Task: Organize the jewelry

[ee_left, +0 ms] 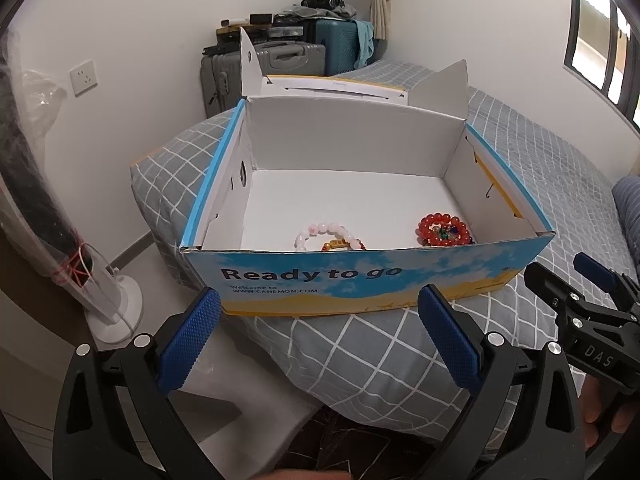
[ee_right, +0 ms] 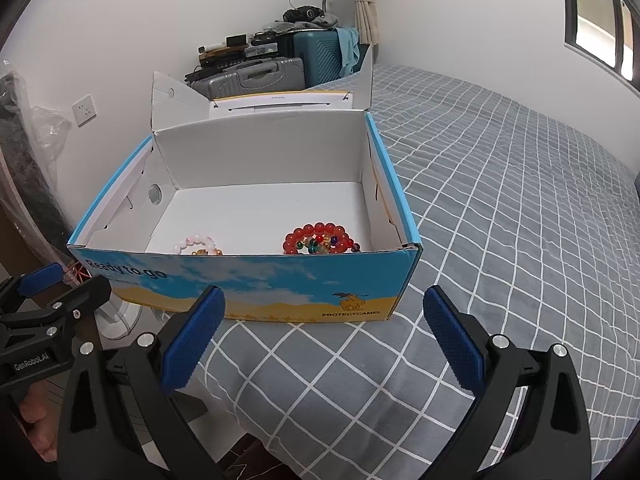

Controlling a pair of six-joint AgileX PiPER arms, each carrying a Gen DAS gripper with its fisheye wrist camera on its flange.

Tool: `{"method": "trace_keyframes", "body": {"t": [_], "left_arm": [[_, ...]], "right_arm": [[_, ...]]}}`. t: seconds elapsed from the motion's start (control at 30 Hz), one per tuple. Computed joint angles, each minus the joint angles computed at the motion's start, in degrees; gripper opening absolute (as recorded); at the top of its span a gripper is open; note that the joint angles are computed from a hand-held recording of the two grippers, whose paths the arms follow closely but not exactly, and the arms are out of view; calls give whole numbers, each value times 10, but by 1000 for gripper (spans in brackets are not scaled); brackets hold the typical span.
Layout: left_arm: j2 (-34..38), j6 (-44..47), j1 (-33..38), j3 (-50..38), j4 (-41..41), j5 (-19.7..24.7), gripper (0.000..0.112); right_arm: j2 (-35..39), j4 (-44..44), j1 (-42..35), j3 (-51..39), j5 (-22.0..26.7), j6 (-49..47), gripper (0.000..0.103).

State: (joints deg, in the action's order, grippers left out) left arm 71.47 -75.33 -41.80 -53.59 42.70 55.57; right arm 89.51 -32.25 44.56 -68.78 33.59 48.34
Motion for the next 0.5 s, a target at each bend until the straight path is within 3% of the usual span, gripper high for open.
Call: {"method": "trace_keyframes", "body": {"t": [0.33,0.5], "left_arm": [[17,-15,-15,-10,20,22,97],[16,-11,-8,-7,11,12,97]], "right_arm": [[2,2,0,-2,2,-2,95],[3,6,-3,-2,0,-7,95]]}}
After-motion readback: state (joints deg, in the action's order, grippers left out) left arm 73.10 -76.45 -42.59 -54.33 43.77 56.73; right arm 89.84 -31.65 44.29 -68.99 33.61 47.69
